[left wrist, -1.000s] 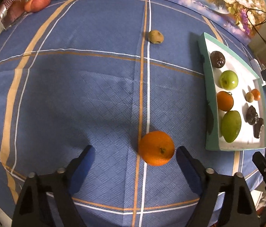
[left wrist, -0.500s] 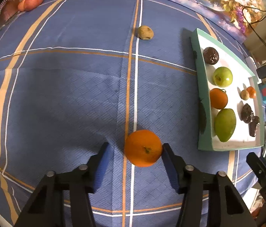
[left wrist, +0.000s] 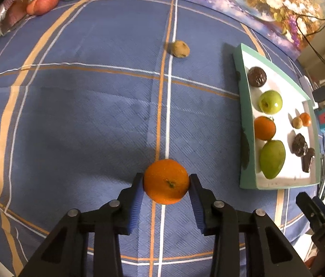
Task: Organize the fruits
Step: 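Close the left tool on the orange and lift it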
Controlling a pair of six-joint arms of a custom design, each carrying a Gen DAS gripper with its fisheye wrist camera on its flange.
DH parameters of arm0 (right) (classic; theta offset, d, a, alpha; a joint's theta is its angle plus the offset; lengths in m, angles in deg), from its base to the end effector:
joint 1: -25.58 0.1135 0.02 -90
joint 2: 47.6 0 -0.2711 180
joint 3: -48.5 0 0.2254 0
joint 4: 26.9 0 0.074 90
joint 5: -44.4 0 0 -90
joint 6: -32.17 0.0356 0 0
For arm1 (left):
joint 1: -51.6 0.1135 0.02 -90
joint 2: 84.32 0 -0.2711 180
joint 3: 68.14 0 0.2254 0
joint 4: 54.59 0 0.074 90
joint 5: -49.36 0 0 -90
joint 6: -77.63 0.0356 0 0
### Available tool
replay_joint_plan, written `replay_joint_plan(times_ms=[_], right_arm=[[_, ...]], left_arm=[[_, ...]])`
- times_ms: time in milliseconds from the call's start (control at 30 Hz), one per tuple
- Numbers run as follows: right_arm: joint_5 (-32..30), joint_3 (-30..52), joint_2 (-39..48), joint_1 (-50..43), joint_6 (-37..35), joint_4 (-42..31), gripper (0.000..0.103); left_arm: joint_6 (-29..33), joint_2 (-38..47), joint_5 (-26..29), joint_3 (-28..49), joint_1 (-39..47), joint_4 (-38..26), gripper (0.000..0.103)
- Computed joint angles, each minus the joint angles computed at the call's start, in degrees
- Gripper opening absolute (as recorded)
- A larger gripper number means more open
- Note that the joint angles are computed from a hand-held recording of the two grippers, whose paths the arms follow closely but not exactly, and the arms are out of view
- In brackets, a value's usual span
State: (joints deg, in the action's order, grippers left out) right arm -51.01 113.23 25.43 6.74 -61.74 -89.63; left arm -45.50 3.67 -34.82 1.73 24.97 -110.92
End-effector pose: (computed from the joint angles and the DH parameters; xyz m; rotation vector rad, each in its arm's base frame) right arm 0.1899 -0.0612 0.2368 0.3417 2.7776 0.0374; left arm 0.2255 -0.1171 0.2089 -0.1462 2.9351 -0.3294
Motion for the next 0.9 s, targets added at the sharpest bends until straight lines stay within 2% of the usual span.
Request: replay_joint_plan(times_ms=[300, 500, 900], right_arm=[[-3.3, 0.9, -0.5, 0.6, 0.3, 0.3, 0.096], [-5.2, 1.5, 0.5, 3.0, 1.9, 3.2, 0.096], [-4.7, 4.0, 3.0, 7.3, 5.3, 11.0, 0.096]], left_arm=[[-1.6, -3.1, -6.8, 2.4, 1.4, -0.5, 0.041], [-1.0, -3.1, -7.5, 4.9, 4.3, 0.1, 0.041], [-0.8, -1.1, -6.5, 7.7, 8.2, 1.8, 0.041]])
